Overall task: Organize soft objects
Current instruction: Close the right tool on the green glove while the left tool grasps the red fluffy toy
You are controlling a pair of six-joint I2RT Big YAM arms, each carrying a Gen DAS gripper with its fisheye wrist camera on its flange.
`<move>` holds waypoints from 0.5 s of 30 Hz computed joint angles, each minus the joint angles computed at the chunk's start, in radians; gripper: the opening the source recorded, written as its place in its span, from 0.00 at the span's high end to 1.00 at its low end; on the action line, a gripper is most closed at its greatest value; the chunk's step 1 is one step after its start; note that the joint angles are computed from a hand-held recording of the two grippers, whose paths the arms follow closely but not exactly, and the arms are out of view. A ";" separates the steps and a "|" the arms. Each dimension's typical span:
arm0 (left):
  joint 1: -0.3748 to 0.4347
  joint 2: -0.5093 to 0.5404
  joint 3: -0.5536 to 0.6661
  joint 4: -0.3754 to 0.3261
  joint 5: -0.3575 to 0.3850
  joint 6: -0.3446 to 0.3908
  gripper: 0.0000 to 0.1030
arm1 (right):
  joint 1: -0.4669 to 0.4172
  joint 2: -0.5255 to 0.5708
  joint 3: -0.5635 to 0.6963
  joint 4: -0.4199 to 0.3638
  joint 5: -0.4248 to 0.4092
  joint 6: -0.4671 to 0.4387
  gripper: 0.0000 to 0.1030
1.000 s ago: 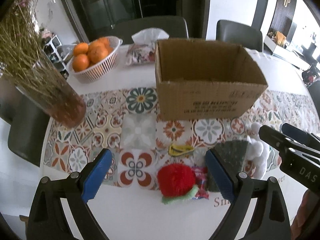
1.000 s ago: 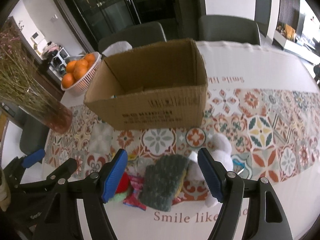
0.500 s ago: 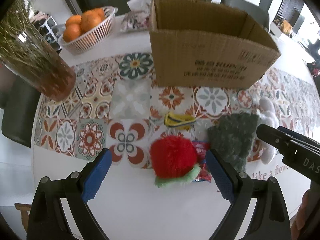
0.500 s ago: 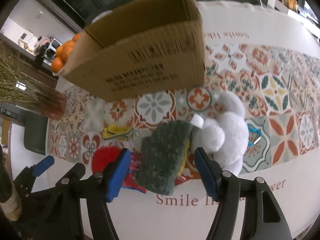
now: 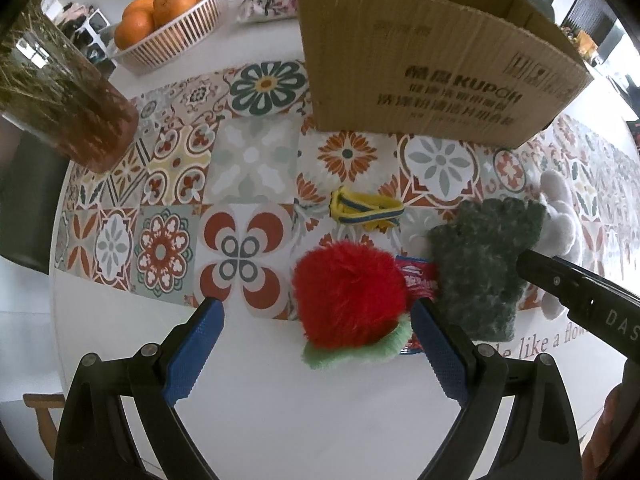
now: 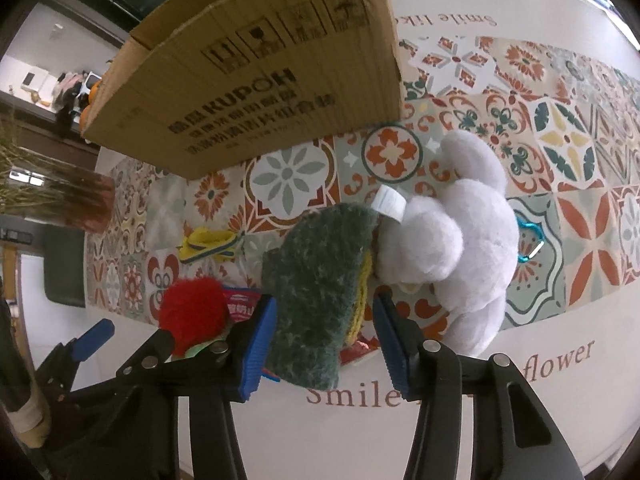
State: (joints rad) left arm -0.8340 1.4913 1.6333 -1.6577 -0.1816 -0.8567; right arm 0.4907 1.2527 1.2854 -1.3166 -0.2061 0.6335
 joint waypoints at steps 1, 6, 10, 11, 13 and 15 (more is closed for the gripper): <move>0.002 -0.001 -0.006 0.005 0.005 -0.001 0.07 | 0.002 0.003 -0.002 0.002 -0.001 -0.001 0.50; 0.012 -0.004 -0.033 0.023 0.032 -0.002 0.07 | 0.002 0.013 -0.014 0.013 -0.017 0.002 0.50; 0.019 -0.008 -0.054 0.034 0.050 -0.003 0.07 | 0.006 0.022 -0.014 0.013 -0.026 0.000 0.51; 0.020 -0.008 -0.057 0.034 0.052 -0.003 0.07 | 0.009 0.023 -0.014 0.015 -0.031 0.001 0.54; 0.022 -0.008 -0.061 0.037 0.056 -0.002 0.07 | 0.015 0.025 -0.012 0.016 -0.040 -0.003 0.55; 0.024 -0.009 -0.064 0.039 0.061 -0.003 0.07 | 0.020 0.025 -0.010 0.019 -0.036 0.002 0.57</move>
State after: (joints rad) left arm -0.8100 1.4825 1.5691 -1.6184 -0.1211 -0.8592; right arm 0.5106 1.2773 1.2754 -1.2977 -0.2420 0.6356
